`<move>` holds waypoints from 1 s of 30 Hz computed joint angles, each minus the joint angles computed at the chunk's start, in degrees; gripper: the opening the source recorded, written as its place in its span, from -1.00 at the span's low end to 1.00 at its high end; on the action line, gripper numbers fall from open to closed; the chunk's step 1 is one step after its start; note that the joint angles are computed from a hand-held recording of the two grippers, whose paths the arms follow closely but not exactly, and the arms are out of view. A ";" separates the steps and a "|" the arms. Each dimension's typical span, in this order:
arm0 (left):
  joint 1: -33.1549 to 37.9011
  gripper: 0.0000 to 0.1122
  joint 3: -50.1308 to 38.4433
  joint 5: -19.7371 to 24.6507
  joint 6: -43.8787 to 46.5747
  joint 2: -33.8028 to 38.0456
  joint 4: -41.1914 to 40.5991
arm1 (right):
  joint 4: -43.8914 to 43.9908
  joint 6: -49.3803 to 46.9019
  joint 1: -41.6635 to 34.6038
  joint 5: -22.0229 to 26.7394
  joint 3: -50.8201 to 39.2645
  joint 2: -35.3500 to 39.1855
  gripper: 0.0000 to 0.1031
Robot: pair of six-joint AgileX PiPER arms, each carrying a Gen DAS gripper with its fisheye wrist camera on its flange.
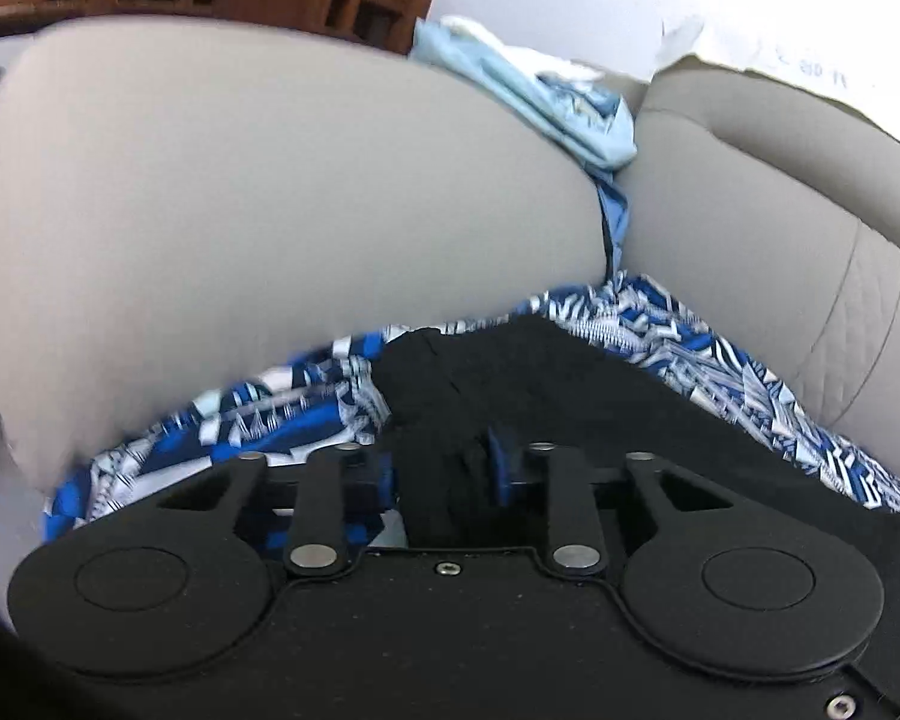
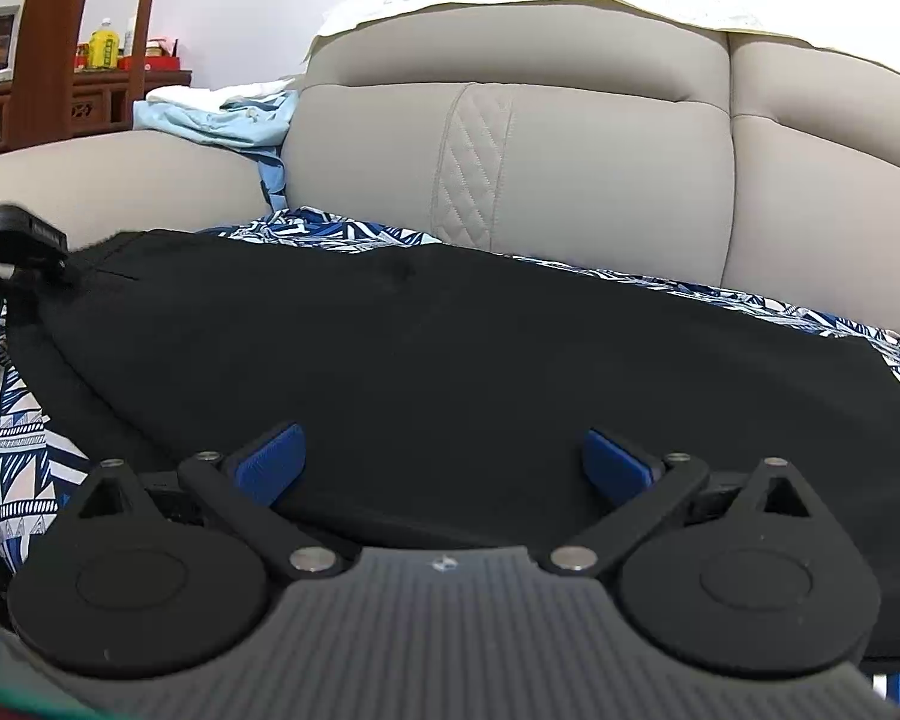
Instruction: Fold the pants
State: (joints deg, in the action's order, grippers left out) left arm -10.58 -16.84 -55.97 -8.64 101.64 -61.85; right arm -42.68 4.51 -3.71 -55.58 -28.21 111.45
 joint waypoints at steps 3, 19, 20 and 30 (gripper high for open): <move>-4.46 -0.73 -1.77 -1.76 7.53 -3.67 -6.66 | -4.26 3.01 -1.76 2.00 -0.70 -1.69 1.00; -30.86 -0.80 -36.31 10.24 41.04 0.05 -0.39 | -40.02 68.35 -28.07 3.05 -43.19 7.83 1.00; -32.10 -0.79 -39.46 12.77 43.73 2.55 -0.99 | -40.55 70.01 -29.36 3.19 -43.88 8.13 1.00; -38.03 0.00 -44.00 27.79 42.98 10.01 -0.20 | -41.54 65.73 -32.52 3.85 -40.95 7.85 1.00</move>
State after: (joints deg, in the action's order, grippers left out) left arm -48.61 -60.84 -28.18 34.34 111.64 -62.06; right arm -84.22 70.23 -36.23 -51.73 -69.15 119.31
